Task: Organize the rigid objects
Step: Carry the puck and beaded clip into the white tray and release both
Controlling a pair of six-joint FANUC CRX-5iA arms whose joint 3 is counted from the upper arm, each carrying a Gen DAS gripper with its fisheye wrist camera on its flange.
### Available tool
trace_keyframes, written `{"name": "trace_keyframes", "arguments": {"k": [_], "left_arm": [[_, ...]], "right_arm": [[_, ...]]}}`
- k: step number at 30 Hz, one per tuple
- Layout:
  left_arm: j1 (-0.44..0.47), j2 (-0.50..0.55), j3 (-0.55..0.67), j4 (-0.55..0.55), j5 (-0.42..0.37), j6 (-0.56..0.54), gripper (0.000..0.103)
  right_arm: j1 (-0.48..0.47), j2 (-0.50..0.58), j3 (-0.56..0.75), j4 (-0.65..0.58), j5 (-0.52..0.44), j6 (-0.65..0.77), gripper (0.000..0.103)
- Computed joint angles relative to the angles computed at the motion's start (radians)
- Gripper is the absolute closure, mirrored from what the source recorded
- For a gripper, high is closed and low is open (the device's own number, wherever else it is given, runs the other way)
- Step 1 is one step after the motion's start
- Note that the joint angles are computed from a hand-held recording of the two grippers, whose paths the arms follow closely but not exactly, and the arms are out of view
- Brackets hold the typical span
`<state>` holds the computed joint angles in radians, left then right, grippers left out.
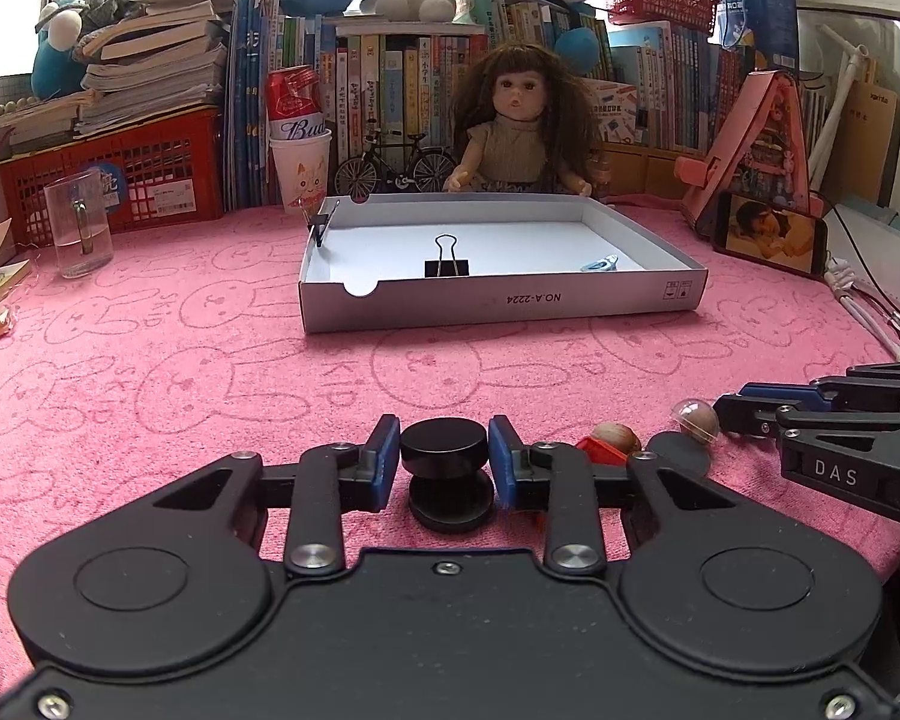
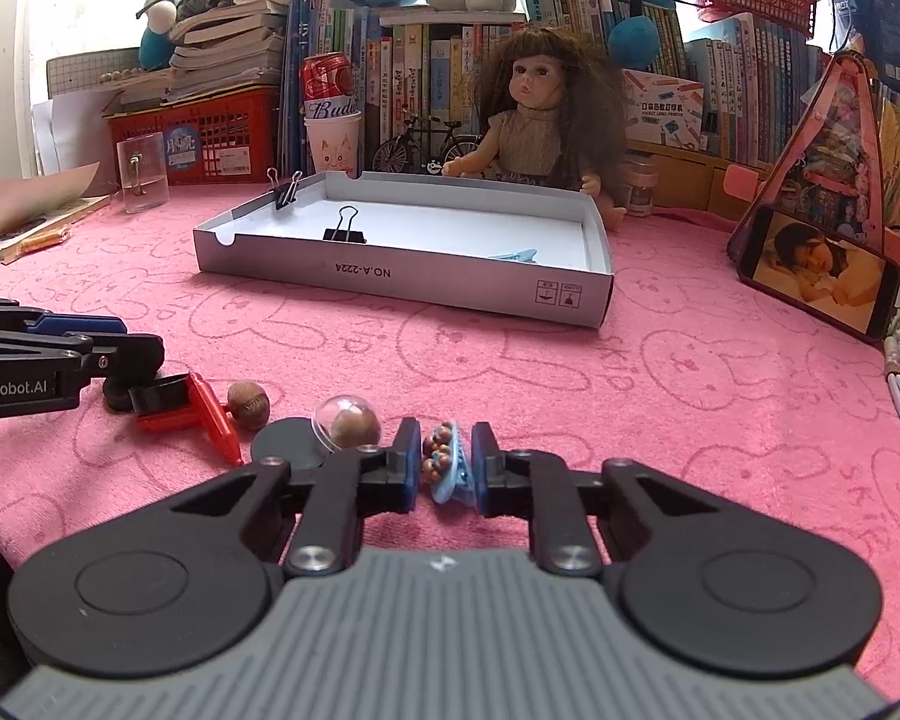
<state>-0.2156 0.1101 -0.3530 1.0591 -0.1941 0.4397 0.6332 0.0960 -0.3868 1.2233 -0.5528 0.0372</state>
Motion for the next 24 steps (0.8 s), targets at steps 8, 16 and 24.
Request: {"name": "trace_keyframes", "arguments": {"k": [8, 16, 24], "left_arm": [[-0.003, 0.007, 0.017, 0.006, 0.007, 0.001, 0.073], [0.010, 0.036, 0.076, -0.043, -0.006, 0.059, 0.073], [0.048, 0.130, 0.253, -0.222, -0.064, 0.279, 0.073]], "right_arm": [[-0.006, -0.004, 0.003, 0.011, -0.005, -0.014, 0.081], [-0.020, 0.002, 0.023, 0.013, -0.013, -0.013, 0.081], [-0.070, 0.041, 0.110, -0.041, 0.024, 0.036, 0.081]]}}
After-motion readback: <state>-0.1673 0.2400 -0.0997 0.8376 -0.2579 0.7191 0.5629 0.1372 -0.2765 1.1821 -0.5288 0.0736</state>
